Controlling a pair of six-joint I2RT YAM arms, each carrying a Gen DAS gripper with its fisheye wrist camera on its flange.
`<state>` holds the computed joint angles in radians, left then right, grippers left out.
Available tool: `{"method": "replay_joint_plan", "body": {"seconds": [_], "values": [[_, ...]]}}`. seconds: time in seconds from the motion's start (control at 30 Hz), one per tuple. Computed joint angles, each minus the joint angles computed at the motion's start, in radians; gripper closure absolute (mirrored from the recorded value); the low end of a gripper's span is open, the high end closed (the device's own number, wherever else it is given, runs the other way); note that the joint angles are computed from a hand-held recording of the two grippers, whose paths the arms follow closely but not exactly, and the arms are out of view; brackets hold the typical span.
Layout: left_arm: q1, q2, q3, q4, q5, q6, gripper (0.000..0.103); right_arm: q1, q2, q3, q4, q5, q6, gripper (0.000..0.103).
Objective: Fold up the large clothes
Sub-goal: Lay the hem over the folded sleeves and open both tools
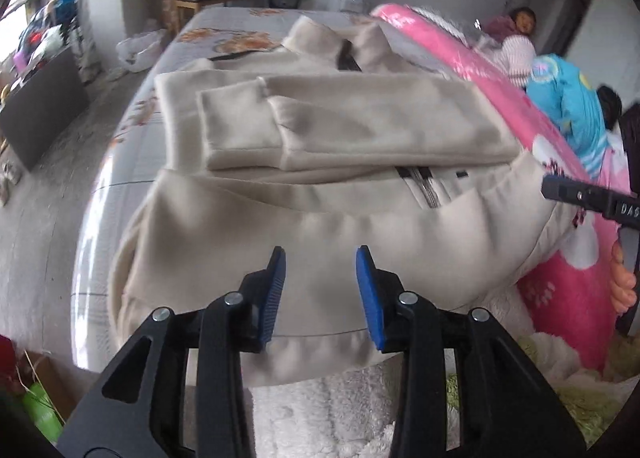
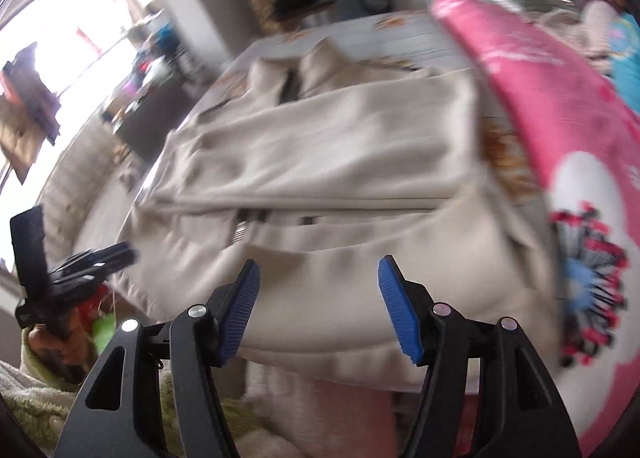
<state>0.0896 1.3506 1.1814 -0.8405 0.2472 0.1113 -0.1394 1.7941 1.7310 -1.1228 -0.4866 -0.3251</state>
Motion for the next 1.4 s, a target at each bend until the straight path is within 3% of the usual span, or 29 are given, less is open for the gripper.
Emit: {"method": "replay_joint_plan", "body": {"seconds": [0.13, 0.2, 0.27, 0.3, 0.33, 0.37, 0.5, 0.6, 0.8, 0.87, 0.93, 1.07, 1.23, 1.4], "values": [[-0.105, 0.020, -0.049, 0.086, -0.080, -0.027, 0.072, 0.119, 0.031, -0.013, -0.008, 0.058, -0.001, 0.043], [-0.127, 0.024, -0.057, 0.112, -0.144, -0.020, 0.091, 0.162, 0.029, -0.053, 0.019, 0.125, 0.000, 0.043], [-0.130, 0.020, -0.068, 0.128, -0.157, -0.026, 0.100, 0.173, 0.016, -0.085, 0.035, 0.131, 0.002, 0.072], [-0.125, 0.015, -0.069, 0.127, -0.156, -0.019, 0.100, 0.164, 0.015, -0.086, 0.031, 0.114, -0.002, 0.080], [-0.125, 0.006, -0.076, 0.132, -0.158, -0.014, 0.101, 0.158, 0.013, -0.084, 0.028, 0.102, 0.005, 0.096], [-0.123, -0.001, -0.077, 0.131, -0.158, -0.011, 0.102, 0.154, 0.004, -0.089, 0.038, 0.092, 0.016, 0.097], [-0.053, -0.053, -0.019, 0.115, -0.046, -0.027, 0.102, 0.140, -0.054, -0.052, 0.056, 0.061, 0.045, 0.098], [-0.027, -0.041, 0.025, 0.142, -0.026, -0.050, 0.102, 0.153, -0.039, -0.009, 0.092, 0.073, 0.065, 0.098], [-0.104, 0.105, -0.008, 0.214, -0.181, -0.058, 0.102, 0.216, 0.058, -0.072, 0.226, 0.205, 0.069, 0.098], [-0.112, 0.095, -0.038, 0.248, -0.199, -0.055, 0.102, 0.217, 0.044, -0.131, 0.291, 0.202, 0.069, 0.098], [-0.116, 0.097, -0.037, 0.246, -0.208, -0.056, 0.102, 0.203, 0.044, -0.124, 0.275, 0.176, 0.064, 0.098], [-0.113, 0.097, -0.038, 0.244, -0.208, -0.051, 0.102, 0.095, 0.012, -0.085, 0.214, 0.093, 0.057, 0.089], [-0.106, 0.092, -0.035, 0.234, -0.195, -0.047, 0.102, -0.058, -0.025, -0.071, 0.261, 0.239, 0.038, 0.066], [-0.097, 0.091, -0.035, 0.232, -0.178, -0.049, 0.102, -0.120, 0.062, -0.017, 0.268, 0.296, 0.022, 0.065]]}}
